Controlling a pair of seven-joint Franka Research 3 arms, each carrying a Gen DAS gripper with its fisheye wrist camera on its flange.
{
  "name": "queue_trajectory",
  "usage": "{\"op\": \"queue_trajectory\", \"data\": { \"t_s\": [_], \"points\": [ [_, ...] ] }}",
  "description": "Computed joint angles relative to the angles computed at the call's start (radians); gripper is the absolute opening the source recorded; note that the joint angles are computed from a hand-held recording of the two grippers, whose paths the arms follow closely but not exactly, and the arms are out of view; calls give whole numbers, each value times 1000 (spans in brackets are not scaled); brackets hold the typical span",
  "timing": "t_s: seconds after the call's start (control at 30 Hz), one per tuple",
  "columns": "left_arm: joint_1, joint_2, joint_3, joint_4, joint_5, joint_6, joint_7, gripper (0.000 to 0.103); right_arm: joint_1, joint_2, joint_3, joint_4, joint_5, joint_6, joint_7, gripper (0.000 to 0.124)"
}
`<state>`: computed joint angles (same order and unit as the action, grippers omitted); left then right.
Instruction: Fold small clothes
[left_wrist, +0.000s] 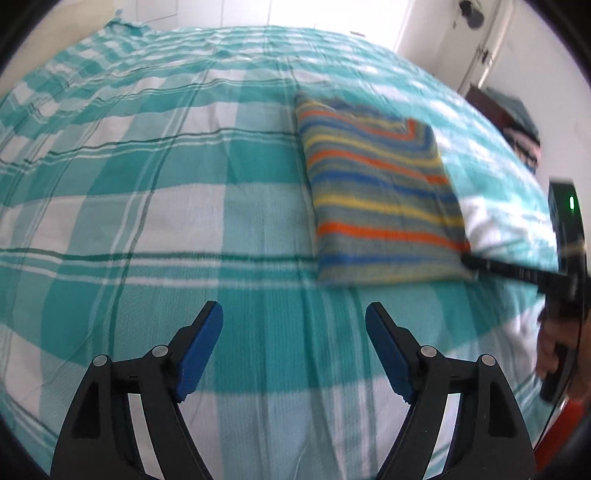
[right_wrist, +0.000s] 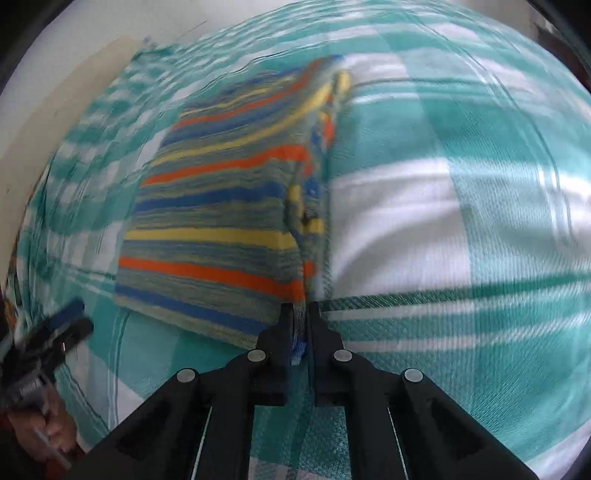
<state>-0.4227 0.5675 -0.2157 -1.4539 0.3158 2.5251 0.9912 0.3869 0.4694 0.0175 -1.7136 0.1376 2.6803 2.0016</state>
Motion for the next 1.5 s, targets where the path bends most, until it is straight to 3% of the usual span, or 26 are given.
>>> {"op": "queue_trajectory", "data": {
  "t_s": [0.03,0.1,0.13,0.23,0.37,0.47,0.53,0.63,0.7,0.77,0.83,0.93,1.1,1.5],
  "points": [
    [-7,-18,6,-17,14,-9,-3,81,3,-3,-4,-5,-3,10,7,9],
    [-28,-64,23,-47,57,-48,-23,81,34,-27,-40,-22,-38,13,72,36],
    [-38,-96,31,-68,82,-60,-44,82,58,-50,-64,-39,-76,8,120,42],
    [-53,-199,36,-154,158,-46,-115,97,170,-180,-141,-127,-296,-30,324,64],
    [-79,-331,23,-233,311,-82,-217,102,231,-329,-117,-180,-493,-159,504,97],
    [-99,-396,-8,-241,411,-217,-262,102,261,-424,-50,-206,-597,-270,585,98],
    [-90,-454,-32,-286,436,-231,-282,102,268,-489,2,-246,-614,-294,622,98],
    [-53,-532,-65,-349,343,-205,-256,102,263,-531,75,-257,-651,-360,656,98],
    [-24,-595,-72,-414,173,-128,-151,102,258,-539,121,-242,-662,-414,663,98],
    [-8,-623,-79,-445,95,-100,-122,102,246,-554,157,-238,-660,-430,669,98],
    [2,-631,-85,-435,31,-154,-90,102,230,-563,189,-226,-661,-443,672,98],
    [11,-636,-97,-428,47,-193,-94,102,206,-564,234,-192,-671,-476,672,98],
    [19,-663,-103,-445,47,-210,-98,102,201,-544,261,-132,-653,-545,650,98],
    [33,-685,-100,-475,10,-211,-89,102,221,-521,262,-93,-651,-594,640,98]
  ]
}}
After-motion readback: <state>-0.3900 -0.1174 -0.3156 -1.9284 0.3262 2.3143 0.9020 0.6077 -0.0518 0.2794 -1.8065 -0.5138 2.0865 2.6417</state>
